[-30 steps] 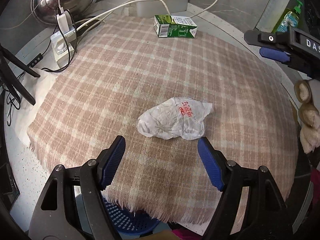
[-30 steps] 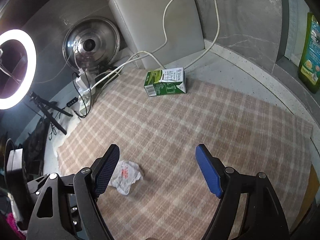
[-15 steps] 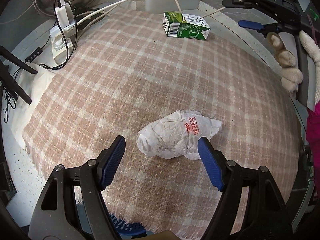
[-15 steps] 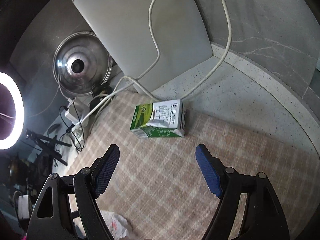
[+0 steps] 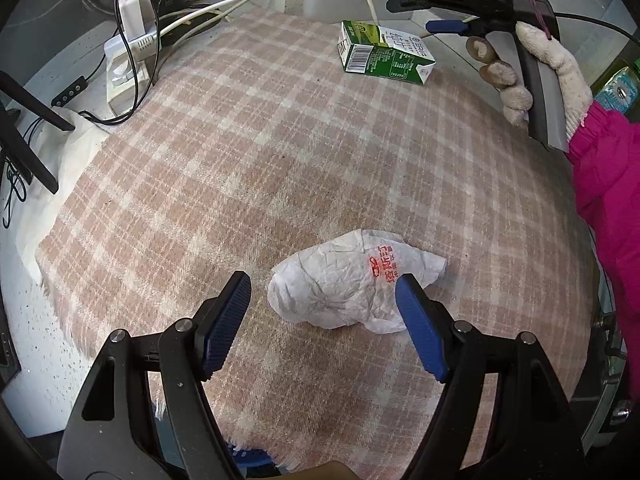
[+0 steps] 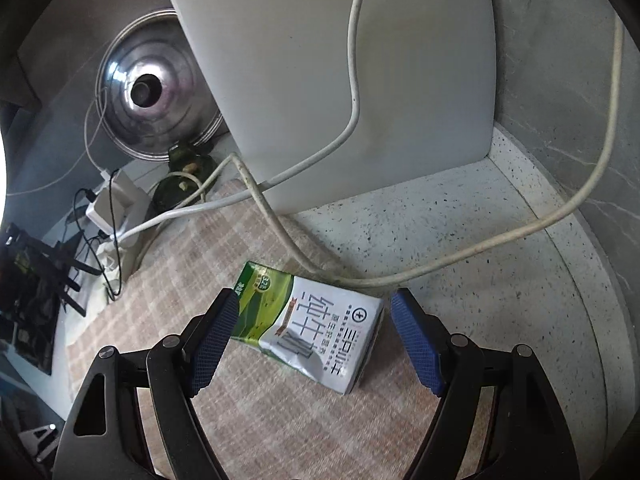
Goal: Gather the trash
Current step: 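Move the left tool to the white plastic bag while the right tool approaches the green carton, then grasp the white plastic bag with the left tool while the right tool grasps the green milk carton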
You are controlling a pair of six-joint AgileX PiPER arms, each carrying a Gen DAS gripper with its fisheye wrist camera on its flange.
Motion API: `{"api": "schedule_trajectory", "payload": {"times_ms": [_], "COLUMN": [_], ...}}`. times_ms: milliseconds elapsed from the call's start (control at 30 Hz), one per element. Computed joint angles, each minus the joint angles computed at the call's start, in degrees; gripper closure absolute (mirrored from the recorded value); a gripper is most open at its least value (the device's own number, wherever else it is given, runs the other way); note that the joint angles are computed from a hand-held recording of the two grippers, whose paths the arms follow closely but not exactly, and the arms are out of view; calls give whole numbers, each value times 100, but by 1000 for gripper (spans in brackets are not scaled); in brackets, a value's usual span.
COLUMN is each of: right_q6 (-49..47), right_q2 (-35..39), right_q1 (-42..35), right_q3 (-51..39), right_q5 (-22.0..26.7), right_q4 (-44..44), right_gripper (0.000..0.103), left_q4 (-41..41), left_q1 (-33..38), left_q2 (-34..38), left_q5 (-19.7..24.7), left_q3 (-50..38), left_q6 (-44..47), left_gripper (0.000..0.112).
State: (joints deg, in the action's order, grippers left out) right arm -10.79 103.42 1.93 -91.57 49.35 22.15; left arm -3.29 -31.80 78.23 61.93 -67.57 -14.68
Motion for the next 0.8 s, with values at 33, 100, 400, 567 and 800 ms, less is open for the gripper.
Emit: {"api": "schedule_trajectory", "payload": {"times_ms": [33, 100, 400, 567, 800], "right_q6": [-81, -238, -429, -636, -864], "right_q2": [75, 217, 631, 641, 348], "right_q1": [-39, -97, -63, -68, 303], "right_q3": [-97, -276, -860, -869, -335], "right_q5": [51, 202, 957, 1409, 1414], "right_q4": [91, 272, 205, 309, 13], "right_gripper": [25, 25, 25, 25, 25], "left_q4": [-11, -34, -42, -109, 23], "left_q1": [32, 97, 87, 93, -237], "left_q2": [3, 28, 70, 54, 181], "left_q5": [-5, -10, -12, -7, -25], "left_q3": [12, 23, -51, -46, -90], "left_q6": [-14, -48, -77, -67, -152], "left_gripper": [35, 35, 35, 35, 35]}}
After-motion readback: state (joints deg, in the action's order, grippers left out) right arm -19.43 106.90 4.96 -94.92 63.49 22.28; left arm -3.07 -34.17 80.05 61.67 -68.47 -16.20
